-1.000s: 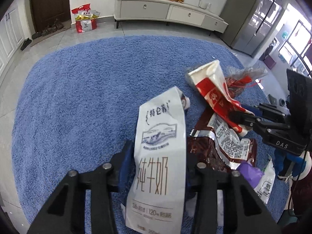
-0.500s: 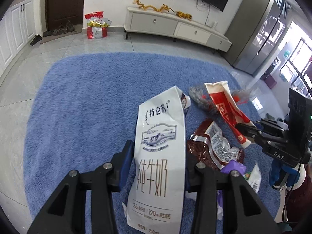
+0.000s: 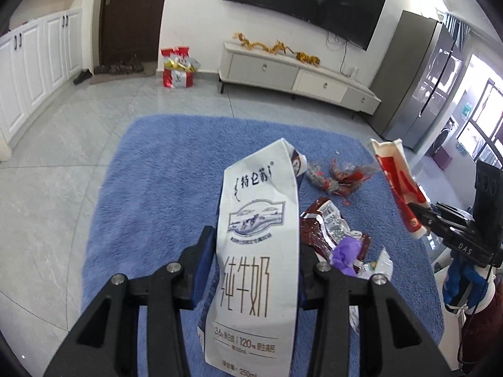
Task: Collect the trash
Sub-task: 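Carry the paper bag over the bin with the right gripper while the left holds the carton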
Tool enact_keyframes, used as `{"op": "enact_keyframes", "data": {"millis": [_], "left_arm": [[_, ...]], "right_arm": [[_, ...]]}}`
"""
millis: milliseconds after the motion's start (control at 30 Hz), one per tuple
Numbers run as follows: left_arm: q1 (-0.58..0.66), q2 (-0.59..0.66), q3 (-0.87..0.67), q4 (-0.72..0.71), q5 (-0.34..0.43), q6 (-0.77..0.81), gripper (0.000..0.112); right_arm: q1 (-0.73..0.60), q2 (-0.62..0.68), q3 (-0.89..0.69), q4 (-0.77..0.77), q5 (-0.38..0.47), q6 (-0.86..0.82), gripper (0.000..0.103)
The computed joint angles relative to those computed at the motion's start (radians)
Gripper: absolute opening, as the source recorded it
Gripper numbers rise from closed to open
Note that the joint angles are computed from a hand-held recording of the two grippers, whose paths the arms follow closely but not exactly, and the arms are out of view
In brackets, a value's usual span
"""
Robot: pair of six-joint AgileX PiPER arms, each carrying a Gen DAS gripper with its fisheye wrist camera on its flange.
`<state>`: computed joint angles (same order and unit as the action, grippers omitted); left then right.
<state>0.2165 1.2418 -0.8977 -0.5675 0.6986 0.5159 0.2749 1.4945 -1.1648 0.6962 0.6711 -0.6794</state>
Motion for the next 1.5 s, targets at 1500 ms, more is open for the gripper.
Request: {"op": "enact_keyframes", "data": {"millis": [1500], "left_arm": [[-1.144,0.508,-0.633,0.703,0.025,-0.953,0.013]], "right_arm": [[-1.392,-0.079,0.338,0.269,0.441,-0.642,0.018]]}}
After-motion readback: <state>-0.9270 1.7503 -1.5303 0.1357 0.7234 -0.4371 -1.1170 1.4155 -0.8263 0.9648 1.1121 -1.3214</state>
